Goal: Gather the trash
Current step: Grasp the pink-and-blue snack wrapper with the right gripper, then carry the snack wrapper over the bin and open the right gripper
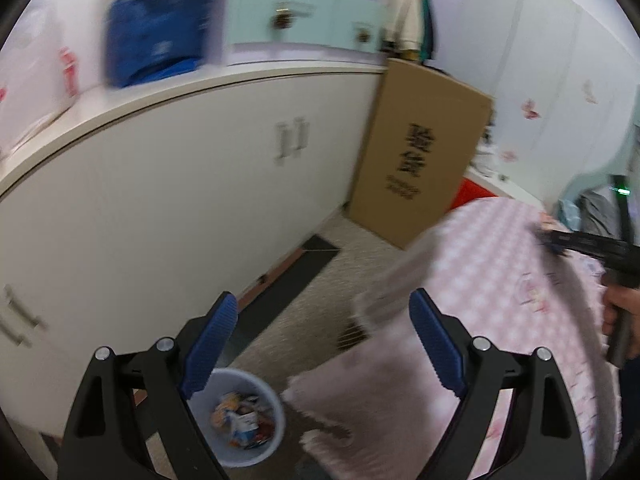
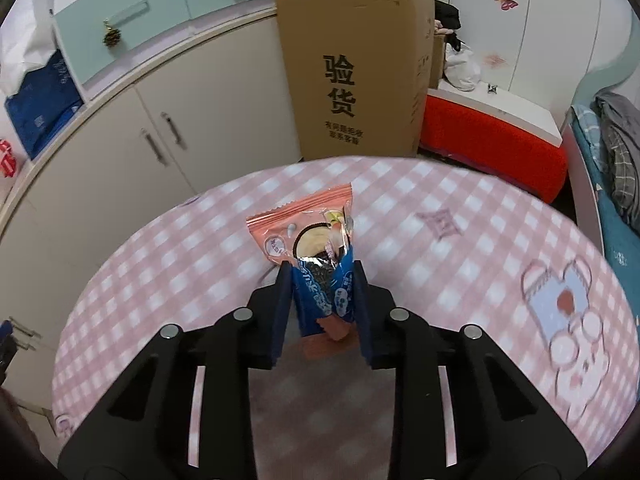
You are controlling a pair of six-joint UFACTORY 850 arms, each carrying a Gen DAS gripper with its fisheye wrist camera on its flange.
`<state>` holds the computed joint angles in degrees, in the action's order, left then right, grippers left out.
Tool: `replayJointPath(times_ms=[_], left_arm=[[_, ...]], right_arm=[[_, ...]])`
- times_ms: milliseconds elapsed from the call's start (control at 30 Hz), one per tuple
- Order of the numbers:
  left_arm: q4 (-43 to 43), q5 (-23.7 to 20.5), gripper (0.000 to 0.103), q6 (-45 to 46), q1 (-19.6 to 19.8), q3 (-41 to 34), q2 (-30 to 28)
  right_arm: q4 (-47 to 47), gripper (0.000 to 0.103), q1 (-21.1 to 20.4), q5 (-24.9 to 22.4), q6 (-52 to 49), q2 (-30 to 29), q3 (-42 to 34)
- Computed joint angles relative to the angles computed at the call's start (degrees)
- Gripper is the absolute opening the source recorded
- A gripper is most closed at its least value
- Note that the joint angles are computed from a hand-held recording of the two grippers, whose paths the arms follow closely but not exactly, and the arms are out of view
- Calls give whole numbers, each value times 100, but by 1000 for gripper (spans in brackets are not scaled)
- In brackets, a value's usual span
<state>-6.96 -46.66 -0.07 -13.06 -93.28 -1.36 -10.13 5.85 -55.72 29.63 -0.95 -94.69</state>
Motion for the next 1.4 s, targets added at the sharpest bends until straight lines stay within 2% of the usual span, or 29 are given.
replayJointPath(times_ms=[200,367,500,700,800,867,900,933,1000,1067,1100,1133,1233,1400], left_arm=[[332,284,86,52,893,1051,495],[563,563,86,115,1665,2200,689],[603,710,86,-162,2126,2905,384],[597,1050,85,-328,2326,3536,-454],[528,1212,77,-443,2360,3684,-877],[410,1133,60,-429,2390,3690,-1137],[211,1044,55,-314,2446,3693,-1284],[159,1006,45,-289,2470,3718,-1332],[-104,1076,41,-36,2546,3887,-1302],[-249,1187,32,223,2570,4058,-1144],[-235,1172,24,216,2573,4094,-1102],[-145,1158,21,81,2551,4140,-1051],[-201,1121,21,-175,2611,4228,-985],[-486,1033,23,-116,2850,4385,-823]], right_arm=[[-118,29,957,-43,546,121,-170],[-428,29,1978,70,840,-309,-801],[-222,29,2581,189,701,-1020,-1653],[430,29,3215,87,75,-2347,-2936],[829,29,3313,73,-148,-2771,-3000],[1048,29,3314,47,-133,-2937,-2877],[1175,29,3307,17,-125,-3019,-2798],[1251,29,3313,47,-111,-2988,-2613],[1359,29,3324,-53,-67,-3056,-2368],[1509,29,3319,-108,-32,-3086,-2159],[1539,29,3328,-150,4,-3127,-2086],[1583,29,3343,-169,17,-3177,-2063],[1775,29,3388,-285,-4,-3365,-2036],[2106,29,3512,-439,-134,-3779,-2216]])
